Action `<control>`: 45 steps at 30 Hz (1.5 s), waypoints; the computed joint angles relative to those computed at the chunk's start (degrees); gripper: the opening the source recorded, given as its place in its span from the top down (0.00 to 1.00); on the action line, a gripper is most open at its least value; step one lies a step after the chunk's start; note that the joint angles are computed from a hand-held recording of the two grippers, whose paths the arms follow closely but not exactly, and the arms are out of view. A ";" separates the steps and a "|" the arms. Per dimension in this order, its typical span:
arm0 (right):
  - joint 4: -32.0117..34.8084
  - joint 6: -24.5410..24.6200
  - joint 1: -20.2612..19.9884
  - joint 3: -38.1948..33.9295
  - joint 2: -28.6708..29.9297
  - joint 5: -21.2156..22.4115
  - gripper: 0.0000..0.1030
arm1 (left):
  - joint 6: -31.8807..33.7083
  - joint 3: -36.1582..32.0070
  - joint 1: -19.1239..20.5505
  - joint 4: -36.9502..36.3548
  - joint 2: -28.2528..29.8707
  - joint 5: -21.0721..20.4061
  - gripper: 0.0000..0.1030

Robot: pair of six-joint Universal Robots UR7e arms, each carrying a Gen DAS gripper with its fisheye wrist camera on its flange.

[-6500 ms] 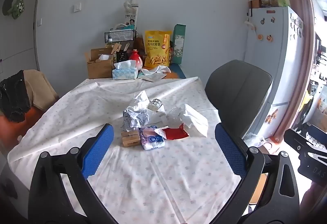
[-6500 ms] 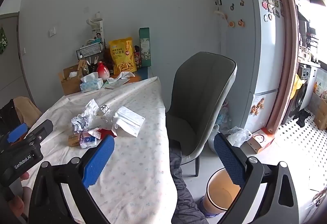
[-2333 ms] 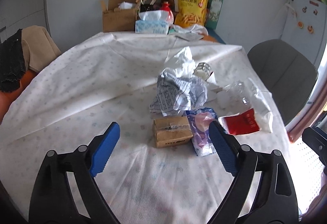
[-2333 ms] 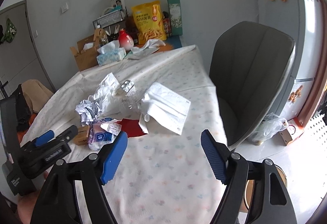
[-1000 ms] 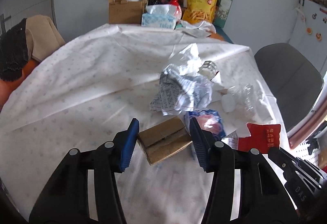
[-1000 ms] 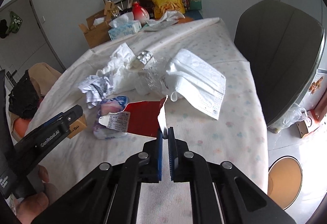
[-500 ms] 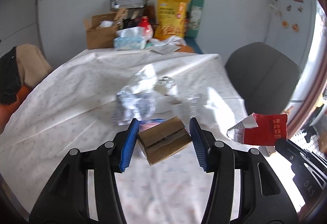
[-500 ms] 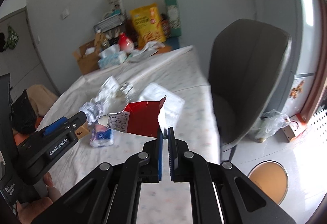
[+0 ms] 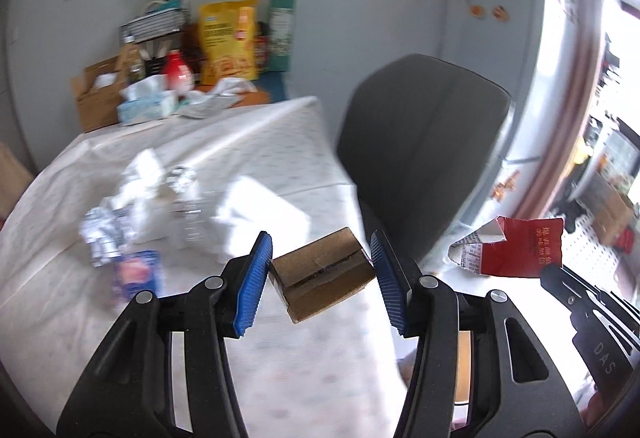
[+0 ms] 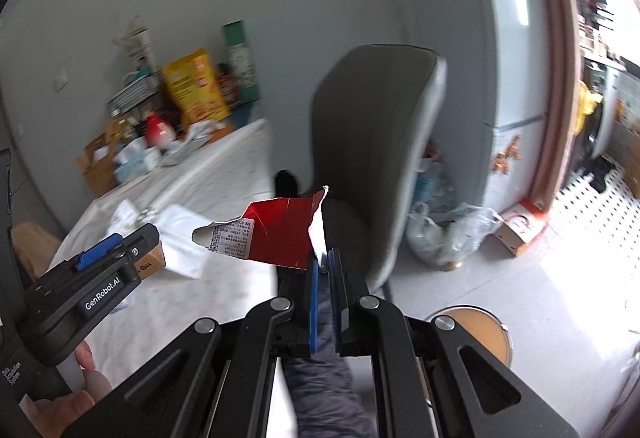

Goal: Collect trash
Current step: 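Carry both items to the beige bin while the right gripper opens, dropping the red wrapper, then open the left gripper over the bin to drop the cardboard box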

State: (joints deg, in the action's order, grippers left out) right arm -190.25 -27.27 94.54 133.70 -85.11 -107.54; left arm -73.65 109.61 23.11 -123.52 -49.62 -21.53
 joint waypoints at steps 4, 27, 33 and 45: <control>0.48 -0.09 -4.04 -0.78 -1.99 0.40 0.94 | 11.88 -4.77 1.26 -10.39 6.44 -2.00 0.50; 5.36 3.98 -24.44 -6.17 -3.16 5.83 0.53 | 34.06 -29.14 6.42 -18.34 28.50 -13.33 0.50; 4.47 5.73 -26.82 -5.65 -4.75 5.00 0.53 | 35.71 -32.01 6.51 -17.55 30.87 -15.37 0.50; 1.90 6.83 -31.06 -4.31 -9.33 3.02 0.49 | 40.31 -38.41 6.47 -19.10 36.15 -23.47 0.15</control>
State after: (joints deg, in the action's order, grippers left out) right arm -188.36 -20.44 63.49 129.39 -94.44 -104.53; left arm -33.35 71.20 29.58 -142.62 -13.46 -45.00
